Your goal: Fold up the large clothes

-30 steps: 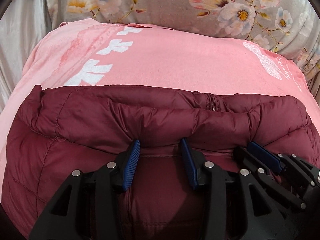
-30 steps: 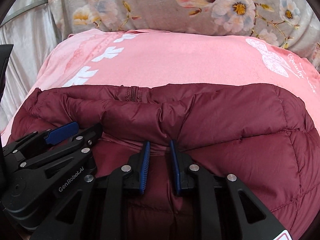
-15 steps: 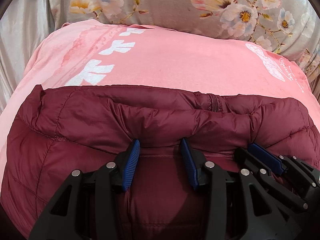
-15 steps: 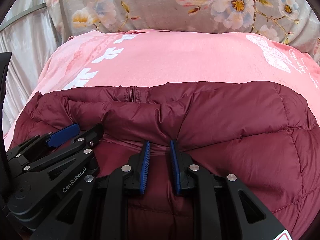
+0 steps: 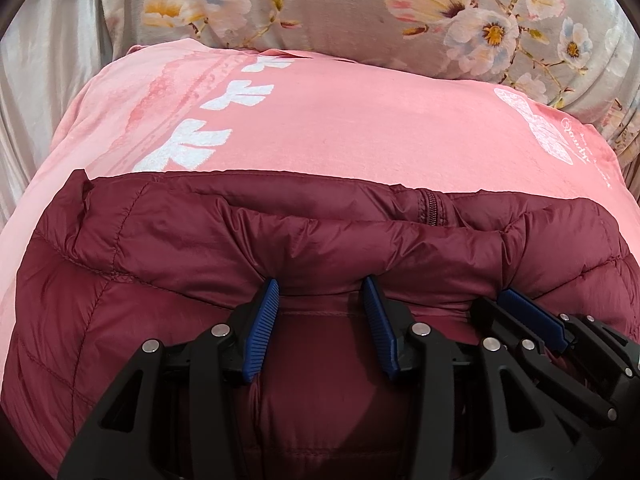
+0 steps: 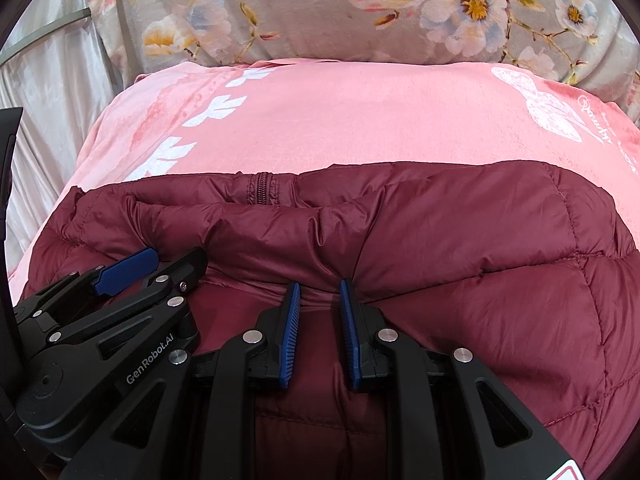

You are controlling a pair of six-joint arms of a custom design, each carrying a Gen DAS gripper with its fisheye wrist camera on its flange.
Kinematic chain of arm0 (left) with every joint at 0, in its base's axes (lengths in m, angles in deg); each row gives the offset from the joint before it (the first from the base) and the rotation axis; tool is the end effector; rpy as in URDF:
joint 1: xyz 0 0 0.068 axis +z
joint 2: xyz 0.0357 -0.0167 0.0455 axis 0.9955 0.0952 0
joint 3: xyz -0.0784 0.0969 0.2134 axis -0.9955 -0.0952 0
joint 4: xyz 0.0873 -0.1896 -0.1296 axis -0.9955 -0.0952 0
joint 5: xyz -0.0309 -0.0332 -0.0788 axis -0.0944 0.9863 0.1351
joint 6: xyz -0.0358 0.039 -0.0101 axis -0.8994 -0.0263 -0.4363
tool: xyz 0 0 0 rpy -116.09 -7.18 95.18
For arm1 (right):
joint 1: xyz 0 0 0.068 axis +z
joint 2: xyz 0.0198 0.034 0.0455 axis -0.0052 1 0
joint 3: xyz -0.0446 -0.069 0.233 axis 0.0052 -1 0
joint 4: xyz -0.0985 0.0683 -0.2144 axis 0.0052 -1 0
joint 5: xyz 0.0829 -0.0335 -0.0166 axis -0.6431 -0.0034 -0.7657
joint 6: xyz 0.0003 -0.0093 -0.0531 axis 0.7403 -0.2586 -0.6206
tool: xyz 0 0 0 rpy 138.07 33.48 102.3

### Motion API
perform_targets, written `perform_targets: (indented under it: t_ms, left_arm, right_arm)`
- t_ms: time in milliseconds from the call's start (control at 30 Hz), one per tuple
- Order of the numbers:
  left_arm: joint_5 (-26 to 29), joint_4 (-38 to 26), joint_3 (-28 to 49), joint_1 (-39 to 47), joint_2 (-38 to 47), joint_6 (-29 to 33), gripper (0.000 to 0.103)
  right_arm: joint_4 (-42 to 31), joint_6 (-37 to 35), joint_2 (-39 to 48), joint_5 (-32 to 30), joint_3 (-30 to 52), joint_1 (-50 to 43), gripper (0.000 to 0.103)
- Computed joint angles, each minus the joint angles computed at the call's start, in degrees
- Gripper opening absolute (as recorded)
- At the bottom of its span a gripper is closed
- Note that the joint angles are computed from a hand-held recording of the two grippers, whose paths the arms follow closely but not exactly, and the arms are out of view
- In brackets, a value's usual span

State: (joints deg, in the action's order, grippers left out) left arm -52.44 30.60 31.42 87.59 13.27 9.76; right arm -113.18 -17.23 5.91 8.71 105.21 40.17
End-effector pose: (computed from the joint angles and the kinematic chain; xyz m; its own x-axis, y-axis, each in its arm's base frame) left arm 0.2669 0.0073 0.2011 -0.7274 0.1385 -0.6721 0.2125 0.9767 -0.0287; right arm 0.2295 0.1769 0.2016 -0.7347 0.1535 -0.6609 0.0862 0.9873 0.1334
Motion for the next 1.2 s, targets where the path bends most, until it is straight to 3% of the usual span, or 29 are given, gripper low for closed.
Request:
perform_targets:
  t_ms: [733,800,867,967,1033,1133,1200]
  left_arm:
    - [0.4,0.2,-0.4,0.9,-0.5,0.7,0.046]
    - [1.7,-2.3,0.0,2.1,-1.7,1.8,0.05]
    - [4.5,-6.5,-0.1,5.5,-5.3,3.2,0.065]
    - [18.9,-17.8,0.0,20.7,-13.0,12.3,0.071]
    - [24.5,-25.6,2.1,30.5,-14.1,20.8,0.073]
    - [29.3,-34.5,5.7,44.8,-11.4,33.3,0.077]
    - [29.8,-37.3,8.0,51.1,-7.8,37.4,0.079]
  right_arm:
    - [-1.4,0.2,0.5,1.0,0.9,0.6,0.019]
    - [-3.3,0.6,-0.2,0.5,1.5,0.7,0.019]
    - [-6.7,4.6,-3.5,1.1,1.3,2.6,0.025]
    - [-10.3,9.6,-9.7,2.9,-0.4,8.3,0.026]
    - [-14.1,12.9,-11.0,6.2,0.3,13.1,0.026]
    - [-19.9,18.5,-10.0,9.2,2.5,19.7,0.026]
    - [-21.6,21.3,-8.6,9.0,3.5,22.0,0.026]
